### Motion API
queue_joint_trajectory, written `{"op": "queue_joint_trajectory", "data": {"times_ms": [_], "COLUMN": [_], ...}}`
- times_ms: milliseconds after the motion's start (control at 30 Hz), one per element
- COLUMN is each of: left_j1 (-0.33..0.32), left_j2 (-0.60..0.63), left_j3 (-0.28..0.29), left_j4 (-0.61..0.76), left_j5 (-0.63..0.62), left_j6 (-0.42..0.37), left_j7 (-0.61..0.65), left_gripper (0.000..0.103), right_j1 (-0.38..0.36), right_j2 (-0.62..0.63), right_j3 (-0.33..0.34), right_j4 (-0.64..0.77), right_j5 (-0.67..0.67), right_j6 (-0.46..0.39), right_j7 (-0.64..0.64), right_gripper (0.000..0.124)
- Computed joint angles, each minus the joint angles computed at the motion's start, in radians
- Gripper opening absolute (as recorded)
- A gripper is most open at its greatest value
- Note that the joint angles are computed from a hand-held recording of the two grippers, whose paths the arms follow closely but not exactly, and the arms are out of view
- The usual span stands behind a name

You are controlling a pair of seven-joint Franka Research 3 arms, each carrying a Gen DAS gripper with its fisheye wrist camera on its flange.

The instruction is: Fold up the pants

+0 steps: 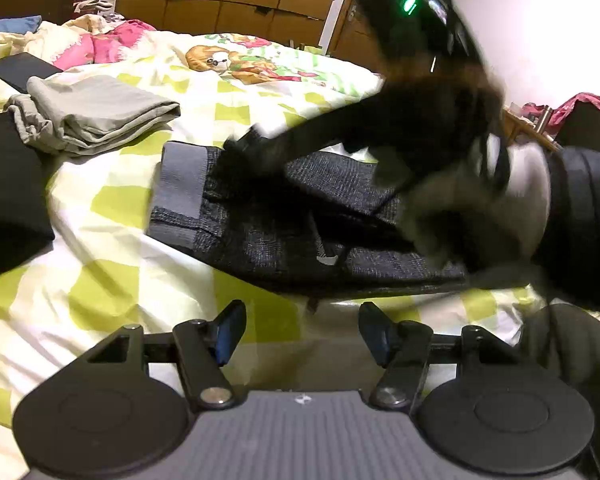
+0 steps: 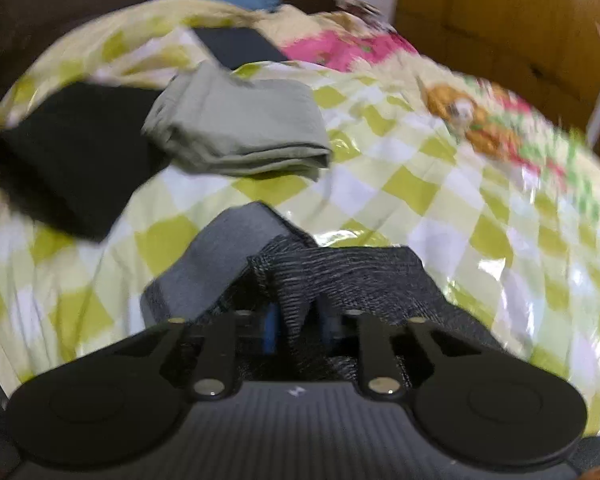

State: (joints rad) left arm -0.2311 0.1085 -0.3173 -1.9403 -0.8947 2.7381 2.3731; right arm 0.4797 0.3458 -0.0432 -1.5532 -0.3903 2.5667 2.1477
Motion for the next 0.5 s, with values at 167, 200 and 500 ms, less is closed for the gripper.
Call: {"op": "queue_joint_trajectory", "data": {"times_ms": [167,200,500], "left_j1": [0.001,0.000,-0.006], "left_j2": [-0.002,-0.001,-0.013], "left_j3": [0.003,0.003,0.009], "left_j4": [-0.003,-0.002,-0.016], "left_j5": [-0.004,0.001,0.062], "left_j6": [-0.006,-0.008,-0.012], "left_j7": [0.006,0.002,-0.040], "left_gripper": [0.075,0.075,0.075], "right_j1": [0.000,0.000,-0.010], "right_j2": [-0.062,-0.067,0.002], "right_j3": [-0.008,-0.002,0.056], "right_j4": [-0.043,-0.048,-0.043], "right_j5": [-0.015,-0.019,0.079], "right_j6": [0.092,0.114,0.114], "right_j7": [0.076,0.075,-0.167], "right_gripper": [0.012,0.012,0.012]}}
